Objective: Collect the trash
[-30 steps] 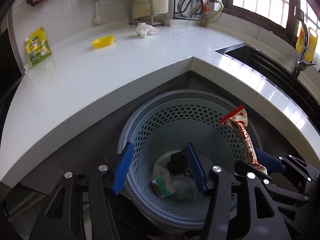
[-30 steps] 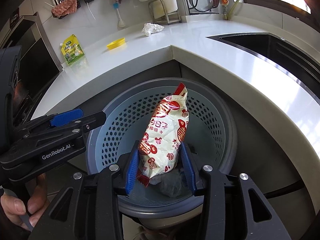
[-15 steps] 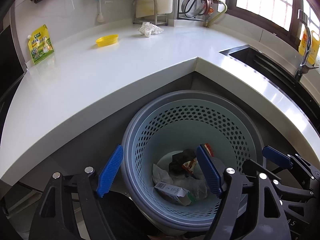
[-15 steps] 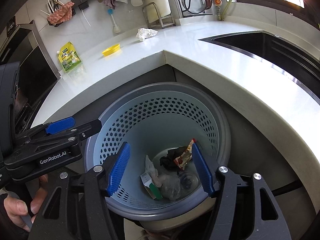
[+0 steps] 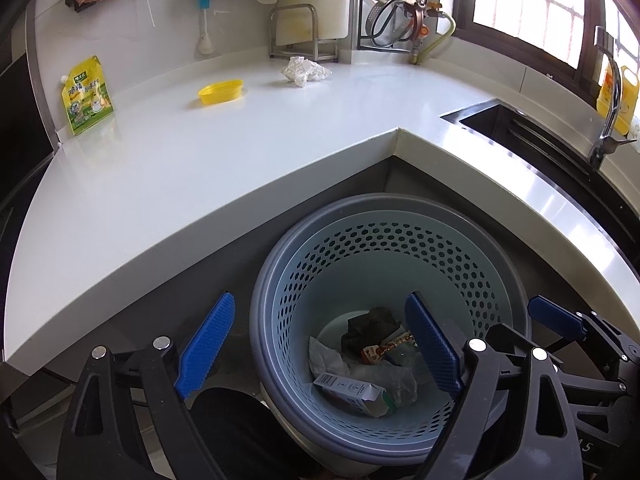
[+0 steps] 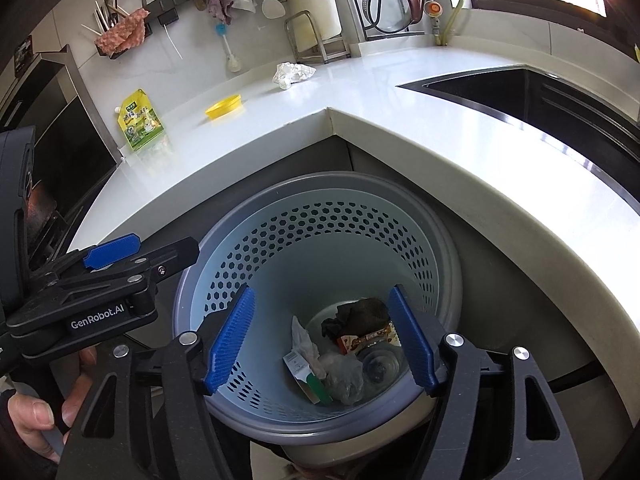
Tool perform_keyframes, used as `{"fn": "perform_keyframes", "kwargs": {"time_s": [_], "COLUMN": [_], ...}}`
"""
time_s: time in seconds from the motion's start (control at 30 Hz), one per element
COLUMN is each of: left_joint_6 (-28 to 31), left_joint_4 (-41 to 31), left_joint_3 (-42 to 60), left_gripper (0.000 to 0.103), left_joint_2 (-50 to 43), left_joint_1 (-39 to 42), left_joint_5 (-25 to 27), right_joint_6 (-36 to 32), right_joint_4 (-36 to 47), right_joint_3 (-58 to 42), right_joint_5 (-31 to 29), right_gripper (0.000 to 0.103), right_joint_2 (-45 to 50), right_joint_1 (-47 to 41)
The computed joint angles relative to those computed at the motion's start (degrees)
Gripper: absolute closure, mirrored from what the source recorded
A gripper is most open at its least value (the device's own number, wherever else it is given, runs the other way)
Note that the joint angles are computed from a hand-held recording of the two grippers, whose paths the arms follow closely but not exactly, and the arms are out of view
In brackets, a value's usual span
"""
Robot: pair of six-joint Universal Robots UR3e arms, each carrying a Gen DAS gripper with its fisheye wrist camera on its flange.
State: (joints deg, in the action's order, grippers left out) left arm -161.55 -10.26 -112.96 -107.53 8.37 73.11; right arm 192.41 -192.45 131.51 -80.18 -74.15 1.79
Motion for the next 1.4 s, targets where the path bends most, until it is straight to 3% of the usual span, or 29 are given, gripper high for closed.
{"fn": "perform_keyframes", "kwargs": {"time_s": [0.3, 0.9, 1.17, 1.4], "left_joint_6": [0.5, 2.1, -0.5, -2.3], "left_joint_4": [1.0, 0.9, -2.7, -8.3], "left_joint_3": [-0.6, 0.8, 8.9, 24.8], "left_gripper": [0.012, 0.011, 0.01, 0.008], "left_joint_2": [0.3, 1.0, -1.5, -8.7], "left_joint_1": [1.4, 5.5, 6.9, 6.4], "left_joint_5": [-1.0, -4.9, -6.6, -5.4], "right_joint_6": [0.6, 0.4, -0.6, -2.6], "right_joint_4": [-0.2, 4.8, 8.6, 12.7], "right_joint_3": [-0.9, -8.9, -16.2, -25.3], "right_joint_5": [-0.9, -3.3, -2.9, -3.2], "right_gripper": [0.035, 0.032, 0.031, 0.03], "right_joint_2": [0.5, 1.3, 3.5, 8.0], "right_joint_1": [0.6, 3.9, 3.4, 3.1]}}
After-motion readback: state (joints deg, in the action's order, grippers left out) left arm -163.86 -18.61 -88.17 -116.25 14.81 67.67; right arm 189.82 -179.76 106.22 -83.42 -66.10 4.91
